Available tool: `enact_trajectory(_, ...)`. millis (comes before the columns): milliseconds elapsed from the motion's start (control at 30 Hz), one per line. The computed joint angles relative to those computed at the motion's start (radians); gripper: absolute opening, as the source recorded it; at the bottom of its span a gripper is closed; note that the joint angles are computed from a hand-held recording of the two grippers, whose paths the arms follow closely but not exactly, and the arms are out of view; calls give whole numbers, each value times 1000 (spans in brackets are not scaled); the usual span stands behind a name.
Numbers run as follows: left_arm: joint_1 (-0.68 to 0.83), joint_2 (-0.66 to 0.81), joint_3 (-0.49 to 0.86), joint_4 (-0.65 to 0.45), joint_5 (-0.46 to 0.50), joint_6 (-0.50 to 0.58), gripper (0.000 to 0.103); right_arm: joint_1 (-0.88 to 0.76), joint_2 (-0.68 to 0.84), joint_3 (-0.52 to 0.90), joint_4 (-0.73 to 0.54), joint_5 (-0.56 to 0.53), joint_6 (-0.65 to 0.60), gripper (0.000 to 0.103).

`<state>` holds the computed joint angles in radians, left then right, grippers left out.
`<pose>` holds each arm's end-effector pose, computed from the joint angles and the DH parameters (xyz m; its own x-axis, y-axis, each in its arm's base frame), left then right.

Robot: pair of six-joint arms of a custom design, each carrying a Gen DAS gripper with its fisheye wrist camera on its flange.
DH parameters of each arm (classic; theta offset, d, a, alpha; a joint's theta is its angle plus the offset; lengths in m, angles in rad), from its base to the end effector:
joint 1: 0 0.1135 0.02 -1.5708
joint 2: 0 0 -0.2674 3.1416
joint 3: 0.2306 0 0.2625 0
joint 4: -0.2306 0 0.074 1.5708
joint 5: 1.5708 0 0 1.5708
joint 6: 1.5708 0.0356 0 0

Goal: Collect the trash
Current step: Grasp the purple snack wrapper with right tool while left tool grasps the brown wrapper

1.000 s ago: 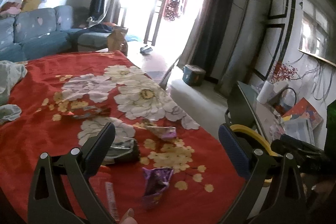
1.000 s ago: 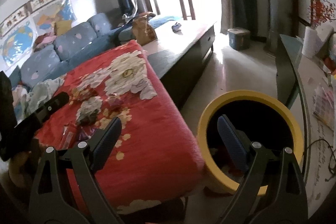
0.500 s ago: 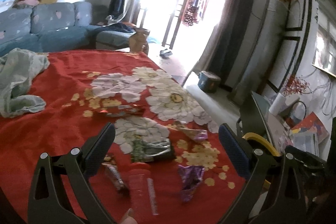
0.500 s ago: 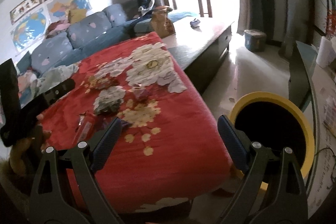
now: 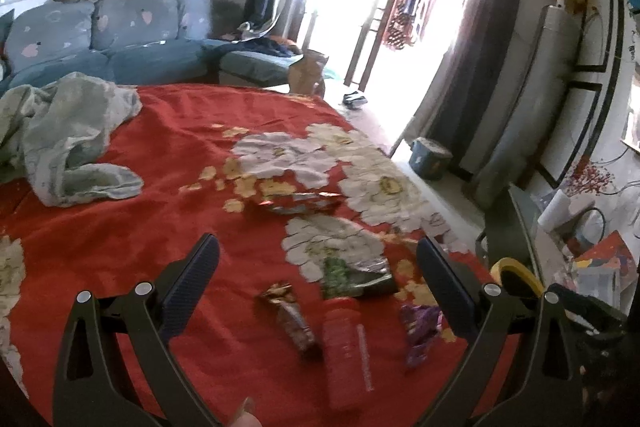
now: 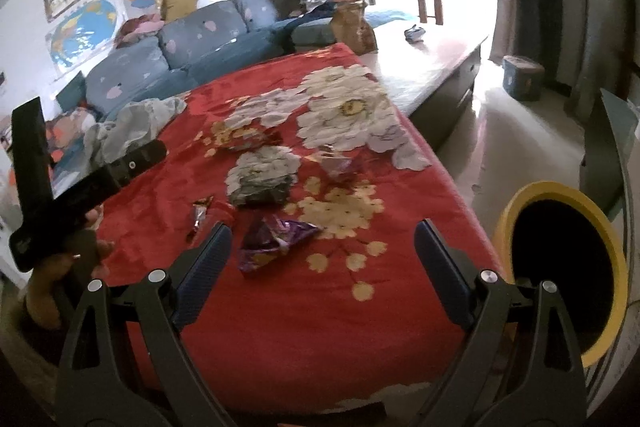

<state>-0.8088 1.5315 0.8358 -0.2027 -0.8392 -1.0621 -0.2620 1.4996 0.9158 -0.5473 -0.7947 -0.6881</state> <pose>0.2297 -0.2024 0.1865 -0.4057 -0.4200 -0.8118 -0.3921 0.8823 -0.2605 0.2861 -0.0504 0.1999 -0.6040 -0.2986 -0.7389 -0.6415 0.7323 0.2285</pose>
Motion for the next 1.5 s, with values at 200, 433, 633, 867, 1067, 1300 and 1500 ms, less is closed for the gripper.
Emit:
enact_trajectory(200,3,-47,-67,-56,12,-82,96,57,-12,-29,29,25,27,84)
enact_trajectory(433,18,-78,-131,-47,54,-123,95,116,18,-48,84,77,77,84)
enact_trajectory(633,39,-69,-185,76,133,-116,81,164,49,-55,118,107,100,84)
enact_trajectory(867,84,-54,-279,315,292,-87,56,220,97,-57,165,137,127,81)
enact_trajectory(1067,112,17,-283,403,381,-91,46,267,172,-32,203,164,184,75)
enact_trajectory(1300,125,97,-254,445,408,-74,34,263,234,-21,226,170,180,56)
enact_trajectory(1500,133,106,-268,476,417,-69,19,245,250,-21,255,180,160,25)
